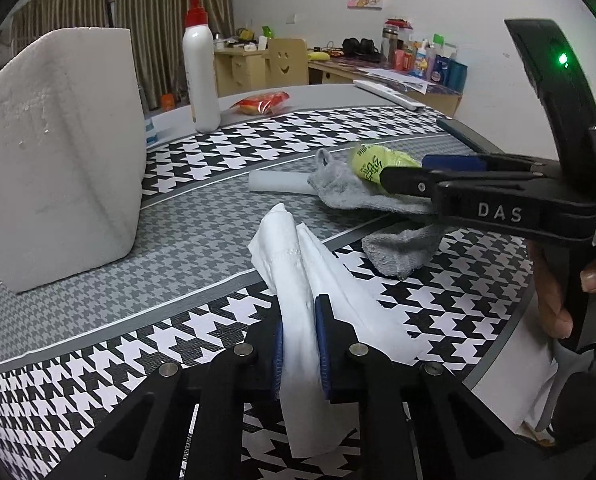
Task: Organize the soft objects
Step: 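Grasp the green snack bag with the right gripper while the left gripper grasps the white tissue, then lift the snack bag and tissue off the table with both grippers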
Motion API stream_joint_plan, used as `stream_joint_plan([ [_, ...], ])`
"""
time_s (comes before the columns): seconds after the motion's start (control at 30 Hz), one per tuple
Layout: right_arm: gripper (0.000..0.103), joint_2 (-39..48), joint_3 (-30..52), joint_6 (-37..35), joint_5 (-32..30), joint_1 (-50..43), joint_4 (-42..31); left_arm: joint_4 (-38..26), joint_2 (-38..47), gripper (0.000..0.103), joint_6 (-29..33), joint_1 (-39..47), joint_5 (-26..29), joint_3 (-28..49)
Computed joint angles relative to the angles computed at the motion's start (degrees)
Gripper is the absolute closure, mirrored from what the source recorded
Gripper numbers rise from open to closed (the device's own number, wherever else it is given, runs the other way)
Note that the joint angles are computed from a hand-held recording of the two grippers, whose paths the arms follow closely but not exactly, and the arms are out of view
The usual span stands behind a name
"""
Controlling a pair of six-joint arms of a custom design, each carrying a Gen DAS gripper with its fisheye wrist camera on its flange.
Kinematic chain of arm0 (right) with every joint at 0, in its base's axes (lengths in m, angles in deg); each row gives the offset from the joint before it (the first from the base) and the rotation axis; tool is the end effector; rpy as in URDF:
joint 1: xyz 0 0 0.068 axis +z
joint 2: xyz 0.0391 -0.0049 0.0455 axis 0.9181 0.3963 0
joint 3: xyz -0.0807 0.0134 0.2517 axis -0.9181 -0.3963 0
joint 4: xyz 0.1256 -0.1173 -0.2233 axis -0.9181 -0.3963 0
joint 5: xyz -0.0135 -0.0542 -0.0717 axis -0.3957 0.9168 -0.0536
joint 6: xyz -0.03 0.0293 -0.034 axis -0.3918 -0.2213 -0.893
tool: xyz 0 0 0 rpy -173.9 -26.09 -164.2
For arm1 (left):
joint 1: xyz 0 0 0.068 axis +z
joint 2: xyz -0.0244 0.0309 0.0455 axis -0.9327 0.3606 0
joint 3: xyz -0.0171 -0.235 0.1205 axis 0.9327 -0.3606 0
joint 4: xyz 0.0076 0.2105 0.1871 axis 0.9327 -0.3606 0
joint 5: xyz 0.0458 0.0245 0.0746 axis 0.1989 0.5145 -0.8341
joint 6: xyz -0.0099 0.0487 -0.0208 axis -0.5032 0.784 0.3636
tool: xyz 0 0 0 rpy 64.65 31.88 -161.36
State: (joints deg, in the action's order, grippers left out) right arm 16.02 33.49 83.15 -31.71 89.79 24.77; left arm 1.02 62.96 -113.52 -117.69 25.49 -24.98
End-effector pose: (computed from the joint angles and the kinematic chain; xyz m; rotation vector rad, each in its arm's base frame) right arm 0.3131 0.1374 0.1249 -0.5467 2.3015 0.2898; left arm 0.1967 -0.2034 0.0911 0.1977 2.3968 -0.1345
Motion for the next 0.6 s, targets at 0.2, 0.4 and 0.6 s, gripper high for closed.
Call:
stream_joint_plan([
  [0.2,0.056,1.02,0.97,-0.01,-0.69,-0.12,-1.06,0.53,-0.79,0.087,-0.21,0.00,0.12,-0.76],
  [0.4,0.069,-0.06,0.28,0.03,-1.12,0.13,-1.00,0.80,-2.26,0.087,-0.07,-0.03,-0.23,-1.60],
  [0.6,0.072,-2.67,-0.65,0.69,-0.88,0.29,-1.30,0.74,-4.09,0.087,-0.12,-0.02,-0.98,-2.48],
])
